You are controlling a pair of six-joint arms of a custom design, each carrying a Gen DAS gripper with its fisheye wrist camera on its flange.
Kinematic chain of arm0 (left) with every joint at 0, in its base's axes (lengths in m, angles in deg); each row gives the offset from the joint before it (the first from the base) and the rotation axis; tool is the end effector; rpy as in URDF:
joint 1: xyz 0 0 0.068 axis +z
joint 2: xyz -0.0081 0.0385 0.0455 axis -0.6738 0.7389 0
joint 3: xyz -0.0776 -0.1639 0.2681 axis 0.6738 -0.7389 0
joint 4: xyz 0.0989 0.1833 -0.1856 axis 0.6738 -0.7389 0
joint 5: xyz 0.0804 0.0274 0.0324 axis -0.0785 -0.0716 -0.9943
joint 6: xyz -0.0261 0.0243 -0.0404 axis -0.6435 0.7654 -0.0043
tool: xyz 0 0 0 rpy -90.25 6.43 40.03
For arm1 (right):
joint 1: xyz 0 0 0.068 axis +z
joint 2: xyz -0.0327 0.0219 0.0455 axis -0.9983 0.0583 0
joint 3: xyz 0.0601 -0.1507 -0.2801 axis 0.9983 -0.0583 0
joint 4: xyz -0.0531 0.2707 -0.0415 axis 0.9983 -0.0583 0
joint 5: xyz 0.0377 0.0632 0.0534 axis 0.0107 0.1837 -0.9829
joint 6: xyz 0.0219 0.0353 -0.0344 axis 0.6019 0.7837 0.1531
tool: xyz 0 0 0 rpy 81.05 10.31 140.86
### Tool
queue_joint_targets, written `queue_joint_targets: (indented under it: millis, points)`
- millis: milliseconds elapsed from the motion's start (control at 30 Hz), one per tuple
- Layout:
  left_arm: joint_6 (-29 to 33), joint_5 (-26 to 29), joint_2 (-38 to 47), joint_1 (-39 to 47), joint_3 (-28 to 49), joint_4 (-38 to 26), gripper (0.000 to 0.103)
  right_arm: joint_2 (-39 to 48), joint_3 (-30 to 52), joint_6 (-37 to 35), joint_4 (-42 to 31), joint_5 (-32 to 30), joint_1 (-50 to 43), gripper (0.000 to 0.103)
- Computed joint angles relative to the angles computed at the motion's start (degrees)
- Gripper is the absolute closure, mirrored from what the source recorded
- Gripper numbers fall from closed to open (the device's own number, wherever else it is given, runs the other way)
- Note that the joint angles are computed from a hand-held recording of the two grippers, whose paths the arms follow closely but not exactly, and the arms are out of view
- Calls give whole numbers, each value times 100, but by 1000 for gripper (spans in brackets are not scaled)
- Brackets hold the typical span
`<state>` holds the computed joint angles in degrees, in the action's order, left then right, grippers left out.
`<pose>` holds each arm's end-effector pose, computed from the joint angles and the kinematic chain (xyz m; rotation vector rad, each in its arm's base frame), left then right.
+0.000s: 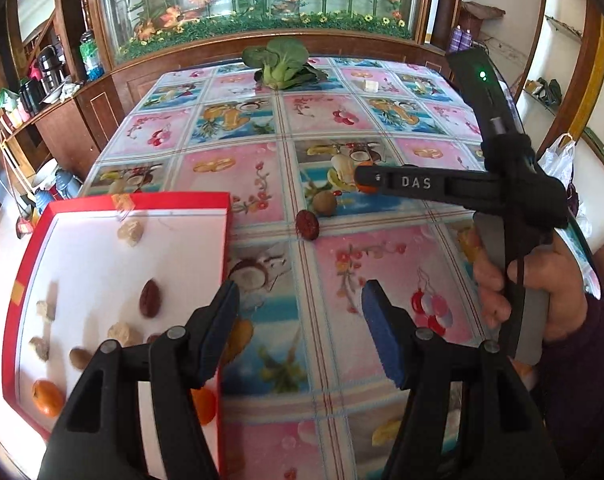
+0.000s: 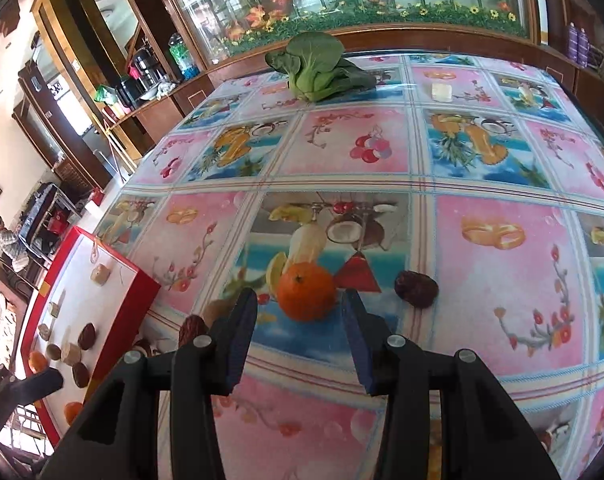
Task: Organize fruits
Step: 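Move both open grippers back to the fruit pile, then grasp a red date with the left gripper while the right grasps an orange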
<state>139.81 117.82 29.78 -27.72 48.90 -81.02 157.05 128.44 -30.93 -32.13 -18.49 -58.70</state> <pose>0.2883 0.0569 0.2214 0.8960 2.3652 -0.3112 0.2960 0.1464 0.1812 0.4262 2.3812 0.2430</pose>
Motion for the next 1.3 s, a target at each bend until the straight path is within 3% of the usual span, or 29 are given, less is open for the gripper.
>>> queue_joint_targets:
  millis: [133,167,200,300,467,633,767,933,1133,1300]
  points:
    - [-431,-244,327,-461,65,308,38,123,-17,-141,51,-98,-78,62]
    - [-568,-337,433,-586,84,418,38,116,6,-192,-23,-127,-82,70]
    - [-727,-436,554,-704,117,519,38,82,-48,-224,62,-223,-110,72]
    - [-1073,-617,827,-963,198,724,39,-88,-172,-149,120,-292,-167,72]
    - [-1457,-962,1102,-1240,199,1117,51,-804,-780,207,827,-250,-326,72]
    - [-1700,-1118,1291,-1361,291,1274,63,-948,-896,430,864,-205,-345,72]
    - [-1779,-1148,1323,-1449,299,1365,67,-920,-847,384,856,-211,-298,72]
    - [-1731,-1132,1273,-1527,164,1564,82,-904,-847,426,858,-92,-263,72]
    - [-1721,-998,1159,-1466,93,1514,82,-935,-933,437,1000,104,-223,72]
    - [-1468,-628,465,-1203,-215,1355,82,-959,-1006,365,1145,258,-198,72]
